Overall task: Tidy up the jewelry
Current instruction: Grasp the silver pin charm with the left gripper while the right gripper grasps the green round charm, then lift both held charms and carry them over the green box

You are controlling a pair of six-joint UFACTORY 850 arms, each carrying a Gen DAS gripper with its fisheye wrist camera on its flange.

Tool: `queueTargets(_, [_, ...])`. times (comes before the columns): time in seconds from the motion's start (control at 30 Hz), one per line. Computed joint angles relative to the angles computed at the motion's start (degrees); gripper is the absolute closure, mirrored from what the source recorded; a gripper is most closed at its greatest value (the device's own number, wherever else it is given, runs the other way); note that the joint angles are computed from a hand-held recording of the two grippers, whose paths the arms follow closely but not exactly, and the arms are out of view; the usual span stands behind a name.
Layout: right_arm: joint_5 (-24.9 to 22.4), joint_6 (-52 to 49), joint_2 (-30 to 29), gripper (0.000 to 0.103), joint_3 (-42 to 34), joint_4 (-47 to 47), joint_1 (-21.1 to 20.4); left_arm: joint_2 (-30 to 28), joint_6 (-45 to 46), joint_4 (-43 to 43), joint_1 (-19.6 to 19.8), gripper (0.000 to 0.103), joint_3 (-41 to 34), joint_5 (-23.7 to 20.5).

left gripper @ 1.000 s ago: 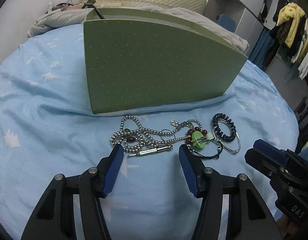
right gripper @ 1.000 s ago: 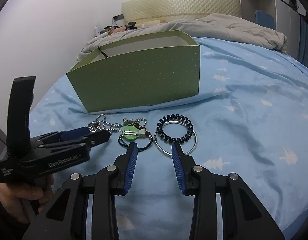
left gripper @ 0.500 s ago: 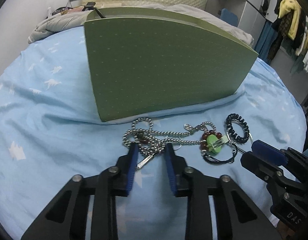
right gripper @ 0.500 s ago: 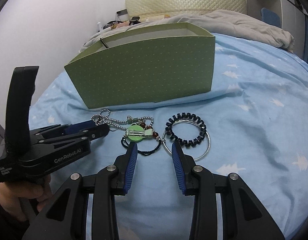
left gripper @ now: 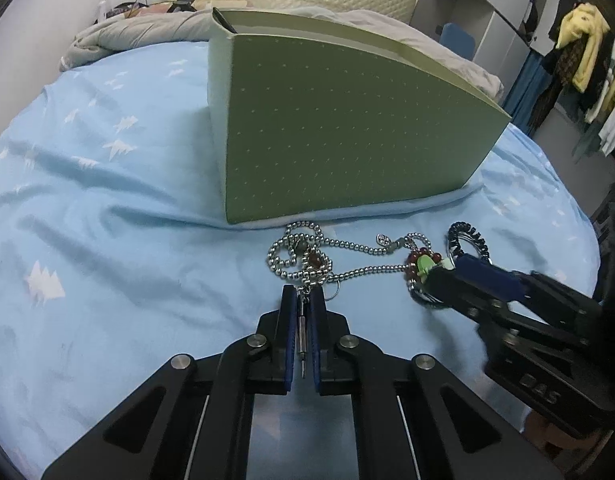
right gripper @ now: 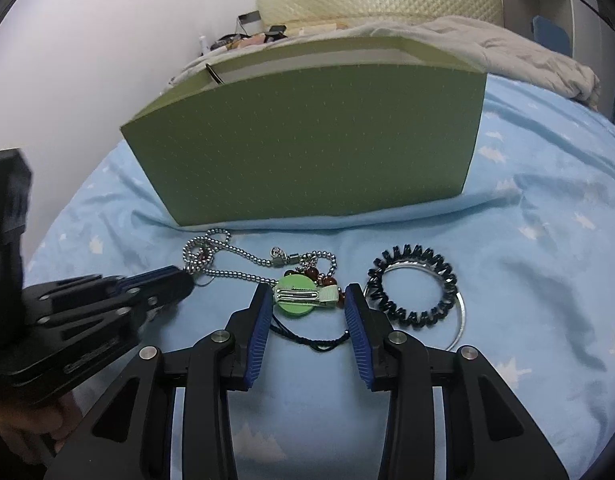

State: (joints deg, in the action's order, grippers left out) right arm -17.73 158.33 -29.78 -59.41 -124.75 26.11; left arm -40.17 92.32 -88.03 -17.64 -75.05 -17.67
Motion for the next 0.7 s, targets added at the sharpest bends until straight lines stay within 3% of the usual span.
queueTargets(0.27, [-1.1, -2.9, -1.3, 0.060, -1.3, 1.8, 0.5, 0.9, 0.0, -0.1, 0.9, 0.099, 1.6, -1.6])
queueTargets(0.37, [-2.0, -5.0, -1.6, 0.068, -1.5, 3.5, 0.9, 1.3, 0.3, -0.7, 1.1, 0.099, 2.1, -1.8])
queueTargets(0.7, [-3.4, -5.2, 0.7, 0.068, 0.5, 5.3, 1.5, 3.3, 4.1, -3.8, 1.6, 0.100, 3.7, -2.6])
